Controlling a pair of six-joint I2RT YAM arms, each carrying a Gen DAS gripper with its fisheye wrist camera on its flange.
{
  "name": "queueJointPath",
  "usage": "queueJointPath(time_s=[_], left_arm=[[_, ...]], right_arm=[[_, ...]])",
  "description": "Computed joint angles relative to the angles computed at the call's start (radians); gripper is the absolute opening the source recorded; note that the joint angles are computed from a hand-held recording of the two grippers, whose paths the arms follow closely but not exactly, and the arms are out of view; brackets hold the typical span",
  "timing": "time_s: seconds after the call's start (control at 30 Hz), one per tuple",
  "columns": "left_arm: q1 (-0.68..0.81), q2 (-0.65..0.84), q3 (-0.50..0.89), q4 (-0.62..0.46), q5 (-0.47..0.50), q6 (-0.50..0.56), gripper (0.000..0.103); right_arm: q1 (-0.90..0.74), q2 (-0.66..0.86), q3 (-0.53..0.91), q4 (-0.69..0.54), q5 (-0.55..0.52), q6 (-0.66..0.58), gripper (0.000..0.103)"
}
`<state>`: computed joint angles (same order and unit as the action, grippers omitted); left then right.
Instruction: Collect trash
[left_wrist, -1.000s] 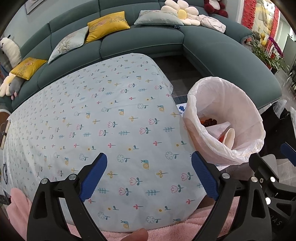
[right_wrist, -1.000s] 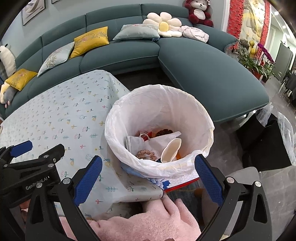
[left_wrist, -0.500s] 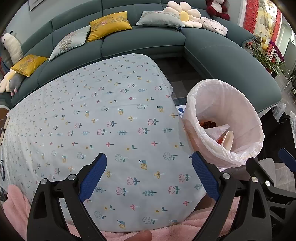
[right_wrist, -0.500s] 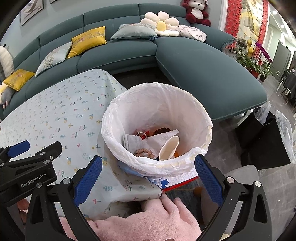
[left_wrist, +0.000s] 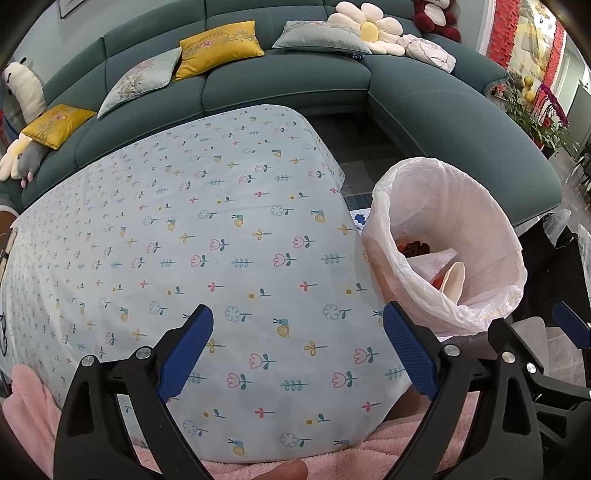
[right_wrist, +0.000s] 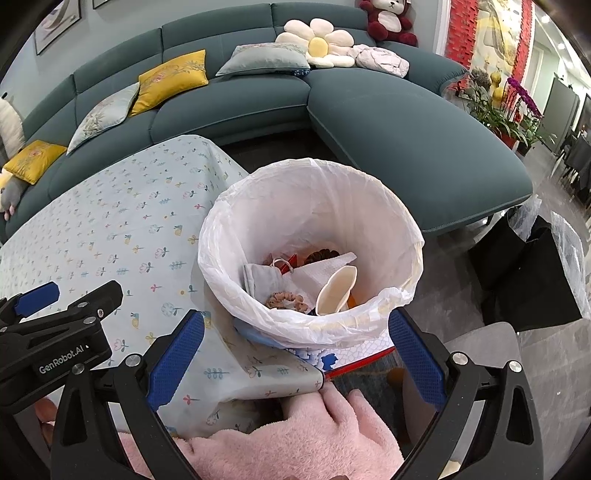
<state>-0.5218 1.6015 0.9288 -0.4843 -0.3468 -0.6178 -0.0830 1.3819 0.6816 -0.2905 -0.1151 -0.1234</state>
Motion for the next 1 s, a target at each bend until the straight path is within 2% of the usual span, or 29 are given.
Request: queueJointPath(time_s=[0.37,1.0], left_arm=[[0.002,0.006,0.014,-0.002,0.011,0.011,0.089],[-0.042,0.141,0.192,-0.058,0.032,0.034,0.089]], right_arm=[[-0.017,0.001,0.012,-0.012,-0.016,0.001,0.096],[-0.081,0.075,0.077,-0.043,-0.021,-0.038,0.096]])
